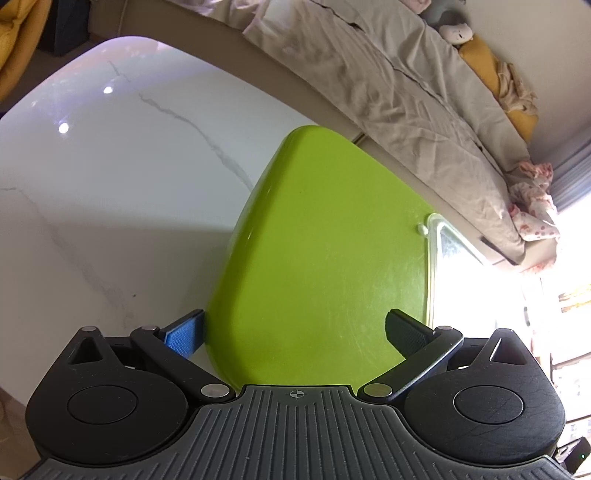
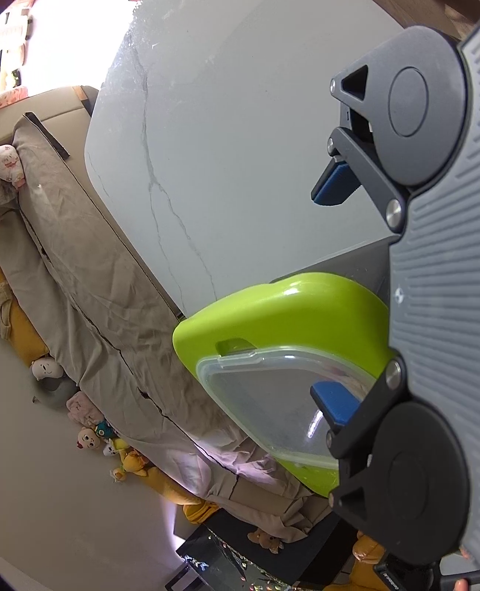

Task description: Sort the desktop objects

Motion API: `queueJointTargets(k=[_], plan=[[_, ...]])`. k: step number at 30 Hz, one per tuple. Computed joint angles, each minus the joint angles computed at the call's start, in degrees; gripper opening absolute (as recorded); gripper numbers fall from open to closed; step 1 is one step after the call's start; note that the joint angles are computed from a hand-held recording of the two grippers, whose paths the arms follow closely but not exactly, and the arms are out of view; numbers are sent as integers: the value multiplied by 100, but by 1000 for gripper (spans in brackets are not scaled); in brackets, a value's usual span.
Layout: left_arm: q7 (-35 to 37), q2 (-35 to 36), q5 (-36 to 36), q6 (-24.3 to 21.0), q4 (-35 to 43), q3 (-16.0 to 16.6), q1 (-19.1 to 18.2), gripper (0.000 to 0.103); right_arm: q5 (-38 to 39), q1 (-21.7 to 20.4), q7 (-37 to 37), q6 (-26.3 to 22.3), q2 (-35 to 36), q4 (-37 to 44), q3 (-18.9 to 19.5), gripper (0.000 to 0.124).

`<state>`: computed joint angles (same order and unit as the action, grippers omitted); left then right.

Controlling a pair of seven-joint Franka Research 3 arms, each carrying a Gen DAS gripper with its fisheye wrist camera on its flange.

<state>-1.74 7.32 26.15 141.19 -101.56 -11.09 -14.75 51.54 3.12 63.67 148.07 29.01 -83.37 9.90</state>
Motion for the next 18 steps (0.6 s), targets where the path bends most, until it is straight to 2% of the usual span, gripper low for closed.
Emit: queueJointTargets(k=[3,7,10,11,16,18], plan=[[85,144,134,-265,296,13,-44,103,253,-98,-474,-151,-2,110,185,90],[180,320,310,-315,572,59,-83,103,117,105,-613,53,0,264,98,93],[473,482,36,-393,748,49,-35,103,-113,159,-197,-168,204,594,0,94],[543,488,-81,-291,695,45,-8,103,-120,124,-149,-263,247,658,24,94],[652,501,-292,-55,567,34,-34,103,-28,34,-343,-358,212,552,134,95],[727,564,-218,-264,710,43,-103,103,-79,107,-406,-219,135,424,107,95]])
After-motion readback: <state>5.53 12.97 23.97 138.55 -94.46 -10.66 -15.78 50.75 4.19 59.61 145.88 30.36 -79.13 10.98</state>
